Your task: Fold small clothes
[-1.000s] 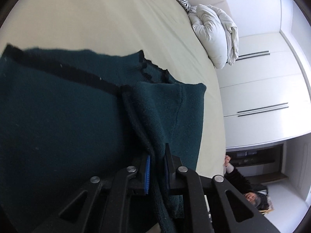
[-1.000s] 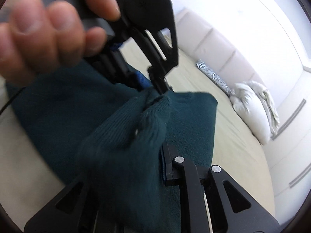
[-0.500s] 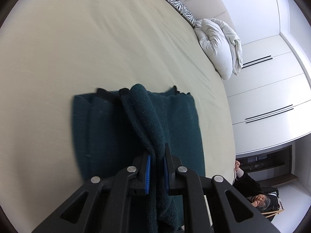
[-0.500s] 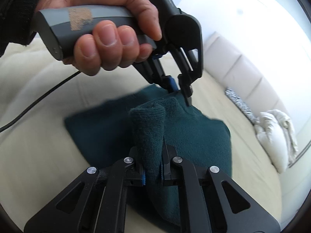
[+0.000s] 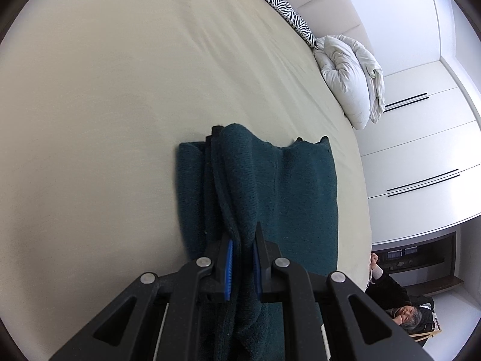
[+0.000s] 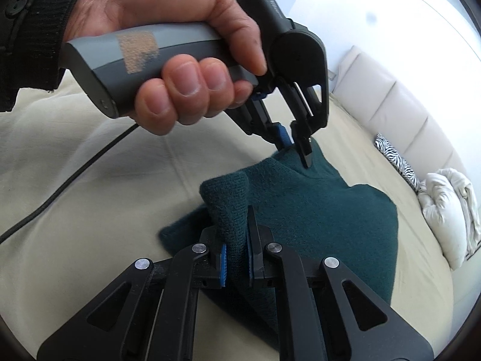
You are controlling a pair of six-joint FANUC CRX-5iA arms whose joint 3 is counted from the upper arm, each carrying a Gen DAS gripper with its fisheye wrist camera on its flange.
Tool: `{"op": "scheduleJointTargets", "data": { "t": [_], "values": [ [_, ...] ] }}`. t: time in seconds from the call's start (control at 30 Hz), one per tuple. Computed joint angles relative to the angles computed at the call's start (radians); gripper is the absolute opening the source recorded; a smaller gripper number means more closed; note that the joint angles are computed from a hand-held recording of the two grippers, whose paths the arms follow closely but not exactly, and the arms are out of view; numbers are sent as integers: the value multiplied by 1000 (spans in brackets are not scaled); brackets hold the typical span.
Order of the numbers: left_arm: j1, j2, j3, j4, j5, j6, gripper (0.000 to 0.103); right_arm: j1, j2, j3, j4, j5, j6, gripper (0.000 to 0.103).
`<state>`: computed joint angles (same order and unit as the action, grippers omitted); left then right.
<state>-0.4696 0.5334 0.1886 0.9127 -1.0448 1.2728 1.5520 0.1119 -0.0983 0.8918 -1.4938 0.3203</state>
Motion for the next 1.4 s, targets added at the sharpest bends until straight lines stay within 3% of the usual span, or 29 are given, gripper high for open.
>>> {"op": "scheduleJointTargets", "data": {
  "t": [0.27,0.53,0.6,0.67,0.73,0.77,0.8,0.93,1.03,1.13,1.17,1.2,1.27,1.4],
  "values": [
    [1,-2,-47,1,40,17,13,3,-7,-10,-35,11,11,8],
    [2,-29,-137,128,81,-45,19,6,-78,-61,-54,37,-22,11],
    [6,-51,-134,74,97,-17,38,14,-110,-73,-73,47,-42,15],
    [10,-83,-135,5,127,12,49,33,-174,-109,-93,74,-91,23],
    [12,-113,-146,-26,158,33,49,56,-236,-171,-93,111,-158,35],
    [11,-126,-156,-28,172,28,49,73,-271,-195,-85,117,-190,49],
    [6,-145,-161,-48,193,31,49,88,-300,-216,-73,118,-225,54],
    [-27,-198,-177,-85,250,-20,49,142,-452,-312,-44,76,-450,54],
    [-64,-204,-185,-45,274,-111,49,154,-590,-398,-25,43,-694,54],
    [-105,-175,-129,-123,272,-80,49,105,-730,-500,13,104,-867,54],
    [-115,-158,-109,-148,260,-61,49,63,-775,-525,-21,150,-887,53],
    [-123,-144,-94,-193,245,-29,49,42,-799,-531,-58,158,-906,40],
    [-134,-142,-114,-222,255,-3,47,33,-846,-554,-97,141,-914,25],
    [-149,-181,-258,-47,369,-123,47,133,-950,-626,-81,53,-974,0]
  ]
}}
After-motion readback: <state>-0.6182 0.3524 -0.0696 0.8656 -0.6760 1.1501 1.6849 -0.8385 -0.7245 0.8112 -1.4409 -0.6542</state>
